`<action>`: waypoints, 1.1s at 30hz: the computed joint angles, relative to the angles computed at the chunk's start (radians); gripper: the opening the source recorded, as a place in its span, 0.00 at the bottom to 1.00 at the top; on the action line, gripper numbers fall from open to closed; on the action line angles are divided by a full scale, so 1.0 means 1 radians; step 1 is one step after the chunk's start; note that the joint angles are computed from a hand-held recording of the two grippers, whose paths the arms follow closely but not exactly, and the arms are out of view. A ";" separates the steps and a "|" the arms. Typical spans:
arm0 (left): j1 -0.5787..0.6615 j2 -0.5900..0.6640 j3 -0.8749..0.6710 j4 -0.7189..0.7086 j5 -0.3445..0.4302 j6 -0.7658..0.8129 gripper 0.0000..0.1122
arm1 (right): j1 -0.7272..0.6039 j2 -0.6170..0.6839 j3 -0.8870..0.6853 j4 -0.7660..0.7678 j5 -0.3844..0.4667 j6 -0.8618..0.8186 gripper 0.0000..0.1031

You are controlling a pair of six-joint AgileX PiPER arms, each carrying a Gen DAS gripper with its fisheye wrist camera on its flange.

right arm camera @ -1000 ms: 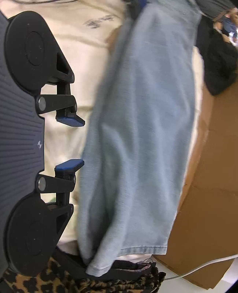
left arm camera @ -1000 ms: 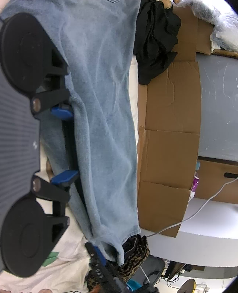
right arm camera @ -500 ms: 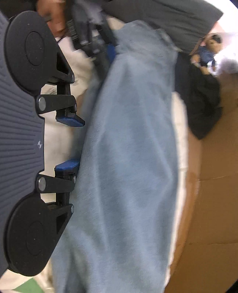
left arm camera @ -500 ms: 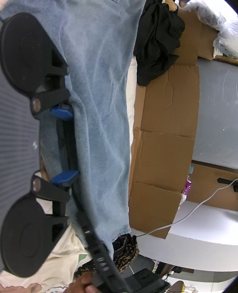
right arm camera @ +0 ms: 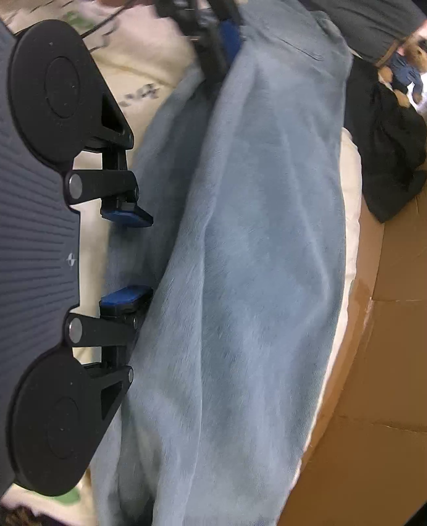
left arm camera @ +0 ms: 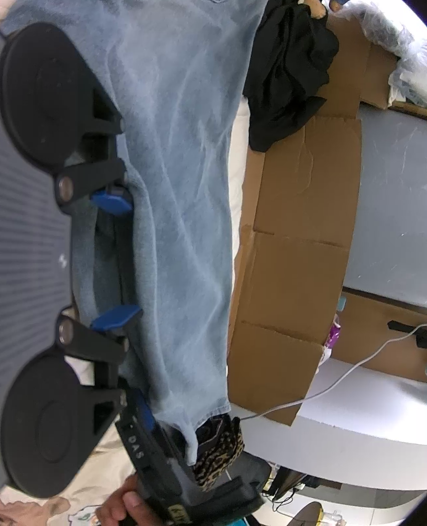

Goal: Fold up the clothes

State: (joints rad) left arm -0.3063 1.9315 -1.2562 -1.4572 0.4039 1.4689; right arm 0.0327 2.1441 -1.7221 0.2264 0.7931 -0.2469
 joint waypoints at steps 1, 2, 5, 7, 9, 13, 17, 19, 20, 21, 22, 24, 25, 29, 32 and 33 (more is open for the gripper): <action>-0.001 0.000 -0.002 0.015 0.002 -0.013 0.58 | -0.003 -0.014 0.021 -0.034 -0.011 0.010 0.45; -0.002 0.000 -0.003 0.027 0.004 -0.022 0.58 | -0.009 -0.022 0.032 -0.076 -0.020 0.038 0.45; -0.012 -0.001 0.008 0.021 0.000 0.006 0.58 | -0.035 -0.032 0.049 -0.164 -0.035 0.107 0.46; -0.018 0.000 0.012 0.020 -0.003 0.020 0.58 | -0.051 -0.017 0.028 -0.209 -0.036 0.150 0.46; -0.020 0.003 0.013 0.021 -0.003 0.025 0.58 | -0.065 0.004 -0.003 -0.260 -0.033 0.195 0.47; -0.022 0.011 0.012 0.019 -0.002 0.029 0.58 | -0.099 0.044 -0.059 -0.304 -0.018 0.236 0.48; -0.027 0.016 0.013 0.024 -0.007 0.030 0.58 | -0.129 0.052 -0.073 -0.305 0.016 0.203 0.51; -0.031 0.017 0.013 0.023 -0.012 0.033 0.58 | -0.152 0.029 -0.044 -0.259 0.027 0.153 0.50; -0.033 0.017 0.014 0.017 -0.015 0.041 0.58 | -0.161 0.018 -0.029 -0.240 0.039 0.127 0.50; -0.034 0.018 0.015 0.012 -0.017 0.048 0.58 | -0.168 0.008 -0.017 -0.225 0.054 0.101 0.50; -0.036 0.018 0.016 0.005 -0.021 0.057 0.58 | -0.174 -0.001 -0.006 -0.215 0.068 0.080 0.50; -0.044 0.021 0.015 -0.009 -0.036 0.072 0.58 | -0.184 -0.022 0.023 -0.198 0.080 0.051 0.50; -0.049 0.023 0.015 -0.017 -0.045 0.080 0.58 | -0.192 -0.030 0.033 -0.190 0.090 0.042 0.50; -0.070 0.027 0.021 -0.082 -0.086 0.147 0.58 | -0.226 -0.085 0.119 -0.125 0.049 0.012 0.49; -0.090 0.029 0.032 -0.185 -0.122 0.249 0.58 | -0.250 -0.127 0.170 -0.052 0.007 -0.031 0.49; -0.097 0.030 0.036 -0.224 -0.133 0.287 0.58 | -0.256 -0.137 0.181 -0.029 -0.004 -0.043 0.49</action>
